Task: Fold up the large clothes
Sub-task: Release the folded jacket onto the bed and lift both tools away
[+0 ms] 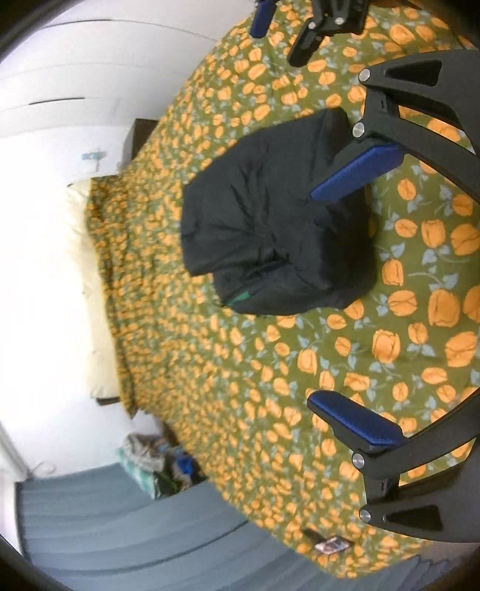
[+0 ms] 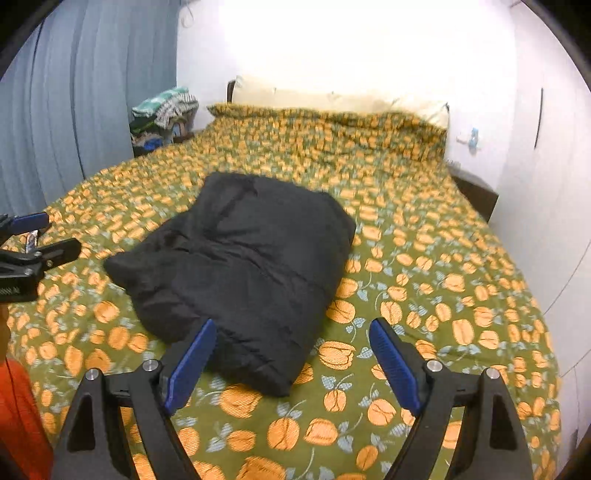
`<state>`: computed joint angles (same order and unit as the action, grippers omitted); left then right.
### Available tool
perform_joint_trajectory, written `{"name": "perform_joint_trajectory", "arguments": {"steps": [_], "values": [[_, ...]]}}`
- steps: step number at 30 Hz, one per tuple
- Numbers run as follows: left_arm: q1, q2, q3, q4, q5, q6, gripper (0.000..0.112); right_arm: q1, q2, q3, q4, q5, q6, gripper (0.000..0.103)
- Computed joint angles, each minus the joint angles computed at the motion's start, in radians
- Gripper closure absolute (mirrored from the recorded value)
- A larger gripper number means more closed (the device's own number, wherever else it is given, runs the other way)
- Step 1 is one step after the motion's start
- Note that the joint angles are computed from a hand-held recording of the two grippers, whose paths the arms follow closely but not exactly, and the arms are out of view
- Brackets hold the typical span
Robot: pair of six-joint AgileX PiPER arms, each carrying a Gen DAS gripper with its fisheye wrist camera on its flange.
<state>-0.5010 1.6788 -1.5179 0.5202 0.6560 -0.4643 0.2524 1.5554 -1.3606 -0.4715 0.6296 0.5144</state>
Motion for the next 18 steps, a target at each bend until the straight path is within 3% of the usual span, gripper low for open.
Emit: {"name": "perform_joint_trajectory", "arguments": {"steps": [6, 14, 18], "values": [[-0.057, -0.092, 0.054, 0.074, 0.011, -0.095, 0.010, 0.073, -0.123, 0.062, -0.083, 0.046, 0.103, 0.016], [-0.139, -0.124, 0.076, 0.243, 0.061, -0.250, 0.010, 0.165, -0.204, 0.098, -0.156, 0.176, 0.243, 0.016], [-0.139, -0.125, 0.066, 0.216, 0.094, -0.240, 0.010, 0.205, -0.219, 0.094, -0.186, 0.239, 0.296, 0.016]]}}
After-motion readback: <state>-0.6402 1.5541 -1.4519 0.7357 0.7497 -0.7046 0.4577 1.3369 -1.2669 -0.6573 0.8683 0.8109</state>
